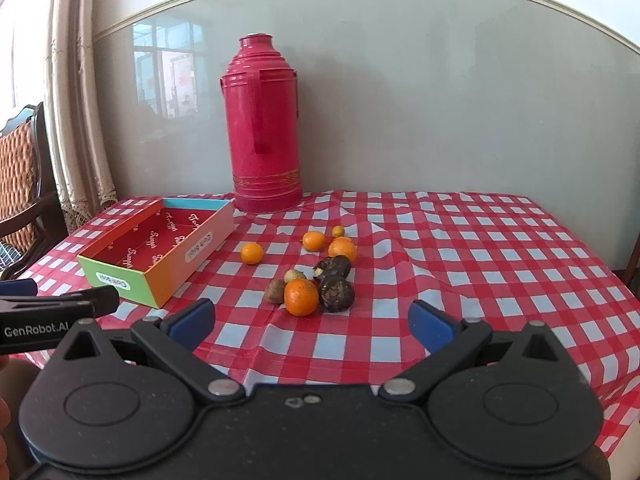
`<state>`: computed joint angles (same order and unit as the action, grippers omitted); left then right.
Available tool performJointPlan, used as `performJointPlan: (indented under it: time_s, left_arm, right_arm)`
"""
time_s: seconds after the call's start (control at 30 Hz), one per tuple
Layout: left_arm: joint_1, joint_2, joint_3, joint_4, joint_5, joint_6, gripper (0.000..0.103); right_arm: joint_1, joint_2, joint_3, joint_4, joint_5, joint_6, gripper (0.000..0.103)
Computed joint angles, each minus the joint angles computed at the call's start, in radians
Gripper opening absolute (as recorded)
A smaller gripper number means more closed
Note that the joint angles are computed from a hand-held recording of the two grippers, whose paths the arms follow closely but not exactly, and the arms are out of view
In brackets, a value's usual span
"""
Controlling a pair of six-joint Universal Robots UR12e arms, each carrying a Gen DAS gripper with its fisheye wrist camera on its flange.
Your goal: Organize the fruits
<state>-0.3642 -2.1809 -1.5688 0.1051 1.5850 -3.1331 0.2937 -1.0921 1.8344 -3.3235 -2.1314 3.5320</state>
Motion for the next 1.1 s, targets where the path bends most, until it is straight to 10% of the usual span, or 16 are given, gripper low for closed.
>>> performJointPlan:
  time_s: [0.53,0.7,1.1]
  left_arm:
    - [-0.048,-0.150,0.235,-0.138,-0.177,0.278,0.103]
    - [-0.060,-0.183,0.292,-0.205,-0.198,0.338,0.068]
    - [-0.090,-0.250,0.377,-0.282,-0.201,0.376,0.050]
  right_arm:
    - [-0.040,0.028,0.062,-0.121,-0.194,0.106,0.097]
    - [-0.061,0.042,0.072,-0.128,-0.197,0.149,0.097]
    - [-0.082,0.069,0.072,-0.161,-0.181,0.196,0.097]
